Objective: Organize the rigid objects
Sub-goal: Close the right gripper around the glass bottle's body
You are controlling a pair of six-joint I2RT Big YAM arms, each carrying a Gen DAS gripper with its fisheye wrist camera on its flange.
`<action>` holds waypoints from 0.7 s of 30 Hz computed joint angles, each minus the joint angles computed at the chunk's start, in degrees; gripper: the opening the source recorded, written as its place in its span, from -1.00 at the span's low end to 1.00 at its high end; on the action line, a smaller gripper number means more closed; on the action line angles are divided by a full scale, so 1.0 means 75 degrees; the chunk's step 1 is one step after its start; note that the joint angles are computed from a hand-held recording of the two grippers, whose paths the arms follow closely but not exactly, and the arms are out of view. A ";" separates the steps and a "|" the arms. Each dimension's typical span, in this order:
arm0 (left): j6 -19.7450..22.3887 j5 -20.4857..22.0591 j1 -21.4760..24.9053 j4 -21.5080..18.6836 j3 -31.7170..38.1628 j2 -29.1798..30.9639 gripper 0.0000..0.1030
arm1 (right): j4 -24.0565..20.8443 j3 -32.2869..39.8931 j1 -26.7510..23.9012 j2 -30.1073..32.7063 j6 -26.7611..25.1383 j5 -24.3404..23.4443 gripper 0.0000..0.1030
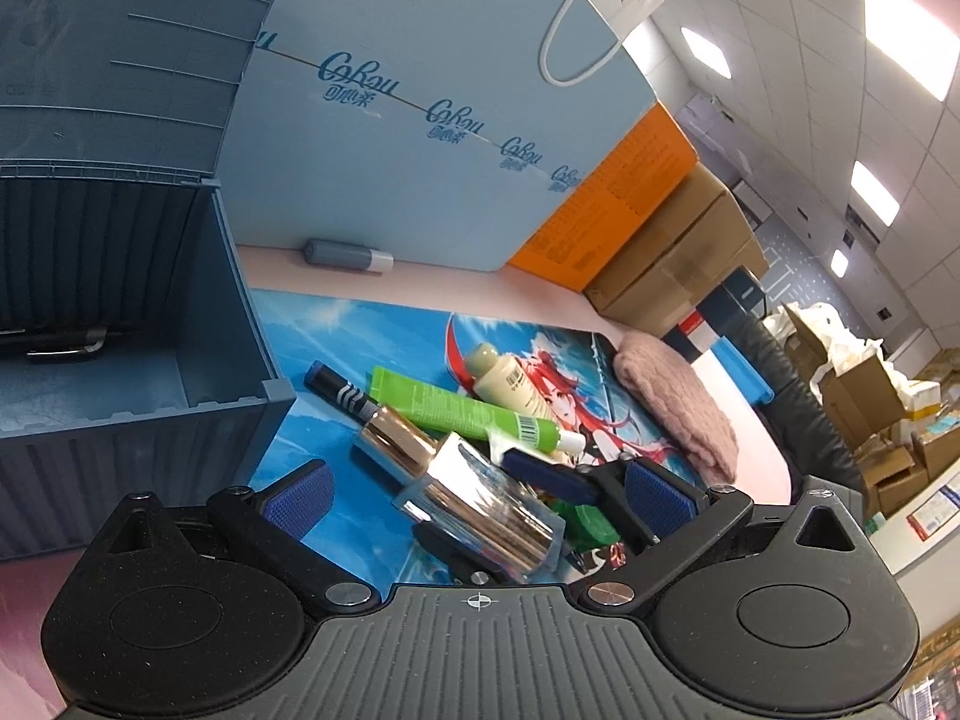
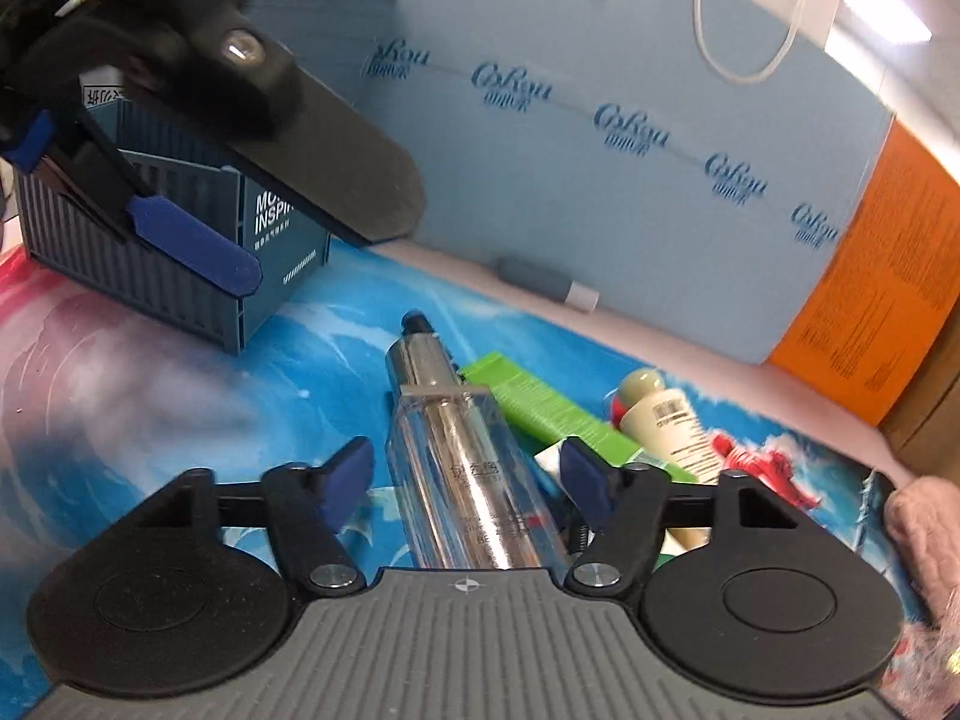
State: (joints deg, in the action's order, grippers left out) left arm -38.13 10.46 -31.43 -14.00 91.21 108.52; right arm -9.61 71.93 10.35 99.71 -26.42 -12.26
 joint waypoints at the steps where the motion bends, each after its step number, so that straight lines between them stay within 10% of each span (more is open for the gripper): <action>1: 0.0010 0.0012 -0.0002 -0.0016 0.0014 0.0010 1.00 | -0.0066 0.0017 -0.0003 0.0015 0.0091 -0.0031 0.18; 15: 0.0150 0.0115 -0.0025 -0.0110 0.0024 0.0000 1.00 | -0.1876 0.0548 0.0186 -0.0044 0.1718 0.0019 -0.04; 21: 0.0122 0.0145 0.0019 0.0031 -0.0115 -0.0104 1.00 | -0.1497 0.0452 0.0300 0.0042 0.2172 0.0425 -0.31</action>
